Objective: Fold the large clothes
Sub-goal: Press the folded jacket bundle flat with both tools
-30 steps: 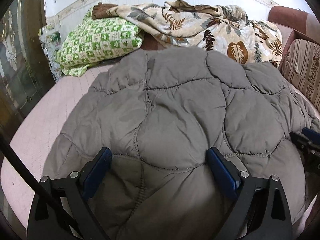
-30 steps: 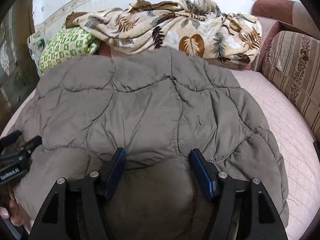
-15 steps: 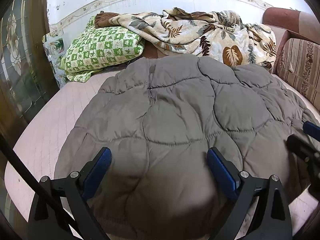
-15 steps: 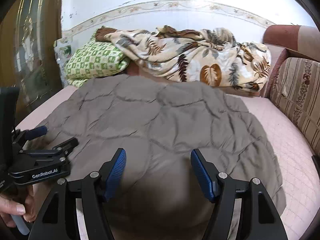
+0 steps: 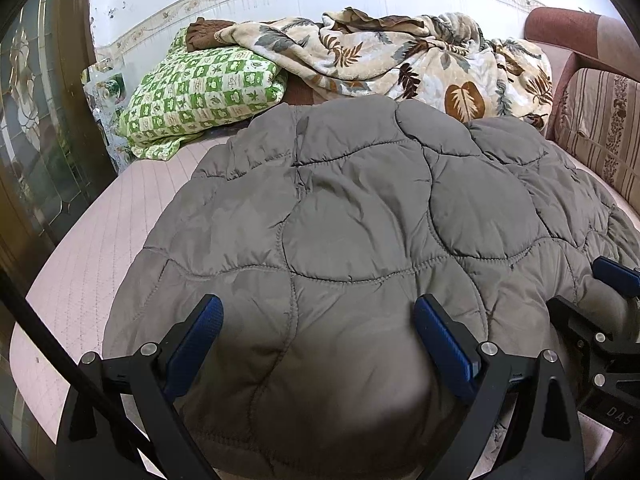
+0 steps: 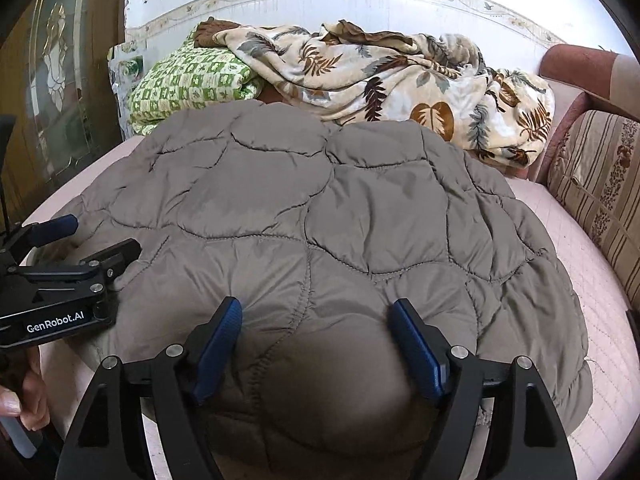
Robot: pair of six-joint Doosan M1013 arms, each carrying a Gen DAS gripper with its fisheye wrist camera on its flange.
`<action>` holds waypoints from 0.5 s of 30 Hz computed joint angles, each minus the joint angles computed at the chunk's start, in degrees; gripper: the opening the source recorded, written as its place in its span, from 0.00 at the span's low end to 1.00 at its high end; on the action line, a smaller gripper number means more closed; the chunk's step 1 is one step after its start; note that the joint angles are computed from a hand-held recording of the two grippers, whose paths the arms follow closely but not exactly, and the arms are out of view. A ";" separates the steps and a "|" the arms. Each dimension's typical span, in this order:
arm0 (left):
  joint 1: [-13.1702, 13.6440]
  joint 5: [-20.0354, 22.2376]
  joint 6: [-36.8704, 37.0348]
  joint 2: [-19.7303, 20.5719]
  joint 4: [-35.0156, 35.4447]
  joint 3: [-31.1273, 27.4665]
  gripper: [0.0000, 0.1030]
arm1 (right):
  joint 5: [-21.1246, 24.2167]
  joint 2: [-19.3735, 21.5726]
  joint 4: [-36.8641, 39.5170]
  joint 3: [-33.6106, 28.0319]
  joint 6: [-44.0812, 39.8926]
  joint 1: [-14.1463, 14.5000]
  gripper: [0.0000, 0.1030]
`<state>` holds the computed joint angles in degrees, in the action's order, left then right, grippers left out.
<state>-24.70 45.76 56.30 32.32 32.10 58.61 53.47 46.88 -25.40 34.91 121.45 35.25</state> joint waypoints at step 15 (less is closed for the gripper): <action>-0.30 -0.17 -1.28 0.02 2.45 0.21 0.94 | -2.51 -6.48 -11.85 10.06 16.36 -0.52 0.80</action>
<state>-25.01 45.59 55.01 32.34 34.55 58.82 50.96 40.40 -37.25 44.97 137.82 34.73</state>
